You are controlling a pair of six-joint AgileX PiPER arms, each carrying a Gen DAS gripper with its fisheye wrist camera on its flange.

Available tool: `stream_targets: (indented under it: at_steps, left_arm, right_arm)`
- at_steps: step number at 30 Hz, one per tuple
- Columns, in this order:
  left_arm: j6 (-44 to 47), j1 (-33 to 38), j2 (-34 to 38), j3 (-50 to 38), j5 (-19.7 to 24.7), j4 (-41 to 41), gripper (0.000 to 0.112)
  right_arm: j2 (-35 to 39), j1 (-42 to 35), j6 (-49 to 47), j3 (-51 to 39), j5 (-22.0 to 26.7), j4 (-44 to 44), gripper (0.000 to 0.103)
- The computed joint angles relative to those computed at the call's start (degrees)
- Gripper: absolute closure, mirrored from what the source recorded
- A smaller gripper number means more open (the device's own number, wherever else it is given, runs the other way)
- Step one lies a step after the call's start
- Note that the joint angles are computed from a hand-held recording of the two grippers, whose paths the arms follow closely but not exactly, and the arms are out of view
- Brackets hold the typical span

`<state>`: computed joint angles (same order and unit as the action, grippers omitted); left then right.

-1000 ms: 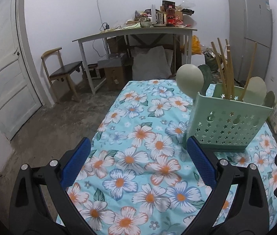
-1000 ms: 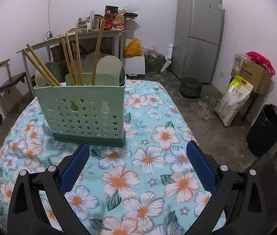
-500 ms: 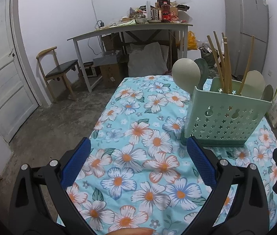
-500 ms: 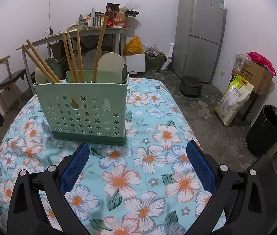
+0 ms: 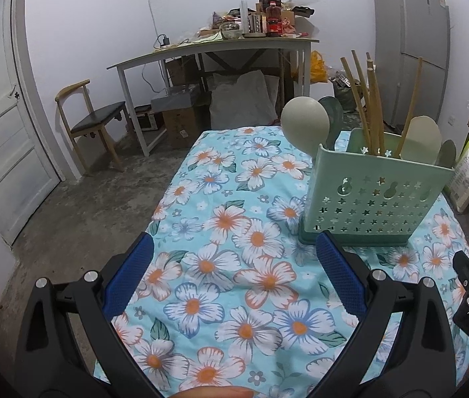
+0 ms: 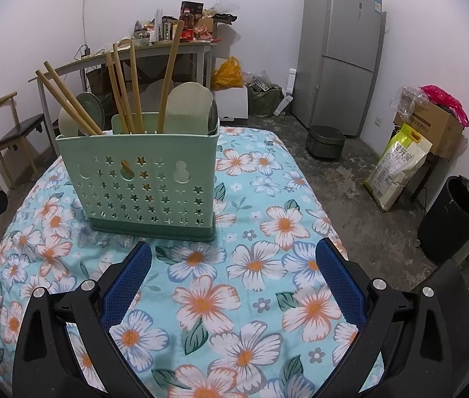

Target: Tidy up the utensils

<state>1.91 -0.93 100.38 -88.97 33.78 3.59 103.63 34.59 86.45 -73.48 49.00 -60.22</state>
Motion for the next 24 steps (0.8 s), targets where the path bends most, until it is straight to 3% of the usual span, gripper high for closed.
stream_targets:
  at_steps: [24]
  left_arm:
    - [3.4, -2.4, 0.4, -1.7, 2.2, -4.5, 0.018]
  right_arm:
    - [-1.4, -0.6, -0.5, 1.1, -0.1, 0.9, 0.007]
